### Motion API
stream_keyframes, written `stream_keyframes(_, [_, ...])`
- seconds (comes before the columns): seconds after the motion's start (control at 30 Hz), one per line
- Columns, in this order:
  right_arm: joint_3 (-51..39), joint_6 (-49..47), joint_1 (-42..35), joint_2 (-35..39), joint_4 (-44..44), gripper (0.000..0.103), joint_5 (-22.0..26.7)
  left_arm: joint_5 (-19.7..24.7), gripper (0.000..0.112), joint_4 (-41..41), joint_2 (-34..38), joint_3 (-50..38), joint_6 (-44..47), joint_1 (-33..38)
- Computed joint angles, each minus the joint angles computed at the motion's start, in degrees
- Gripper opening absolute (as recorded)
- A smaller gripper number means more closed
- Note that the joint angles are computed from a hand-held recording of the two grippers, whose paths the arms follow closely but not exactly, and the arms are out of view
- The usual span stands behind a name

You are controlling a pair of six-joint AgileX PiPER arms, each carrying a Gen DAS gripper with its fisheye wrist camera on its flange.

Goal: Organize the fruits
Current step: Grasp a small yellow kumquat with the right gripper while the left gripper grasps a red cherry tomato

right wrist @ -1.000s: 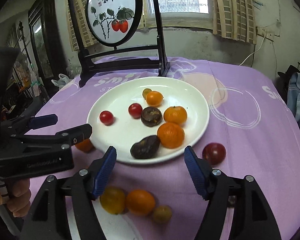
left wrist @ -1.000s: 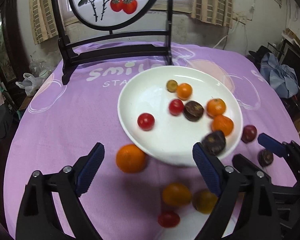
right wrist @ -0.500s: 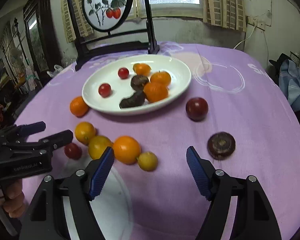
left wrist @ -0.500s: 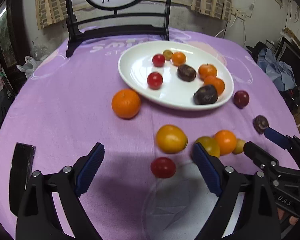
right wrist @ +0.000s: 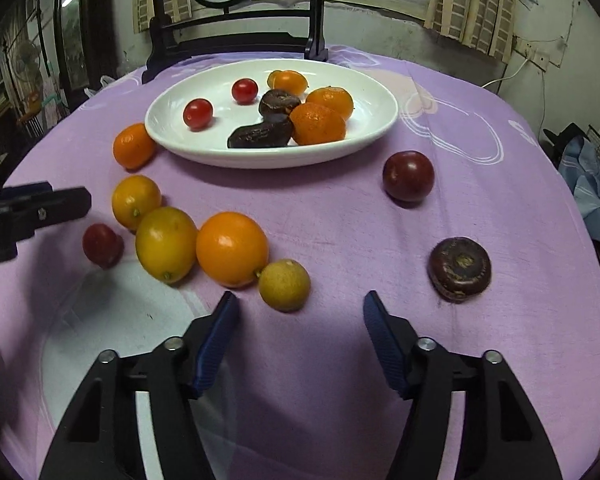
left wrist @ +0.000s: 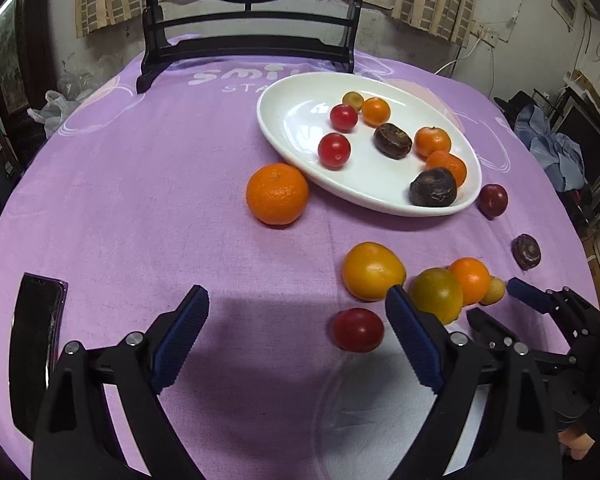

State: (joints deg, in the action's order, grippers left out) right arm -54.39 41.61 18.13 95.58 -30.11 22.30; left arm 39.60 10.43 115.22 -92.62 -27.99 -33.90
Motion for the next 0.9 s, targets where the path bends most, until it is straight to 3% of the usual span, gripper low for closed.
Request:
stream_keyframes(0.07, [-0.43,-2.05,-0.35,0.42,2.26,0.050,-1.27,0.84,0.088,-1.20,0.75,-0.77,1.22,0.08])
stream_keyframes(0.1, [-0.54,-3.00,-0.43,0.59,3.20,0.037,-1.75,0.83,0.088,-1.57,0.87,-0.82,1.64,0.07])
stream_keyframes(0.17, [-1.16,-2.58,-0.14,0.84,2.77,0.025,-1.16,0.94,0.088,-1.48,0.98,-0.89,2.05,-0.31])
stream_keyframes(0.3, [-0.27,-9.70,-1.37,-0.77,10.31,0.025,-1.80,1.00,0.088,-1.00,0.84,-0.61,2.42,-0.89])
stream_keyframes(0.63, [2.09,-8.31,-3.39,-4.32,10.09,0.025,-2.90,1.15,0.088,2.60,1.66,0.03,1.01,-3.99])
stream_keyframes(0.9, [2.95,-6.70,-2.76,-6.08,8.28,0.025,-3.54,1.02,0.052,4.51,3.84,-0.60,1.14,-4.83])
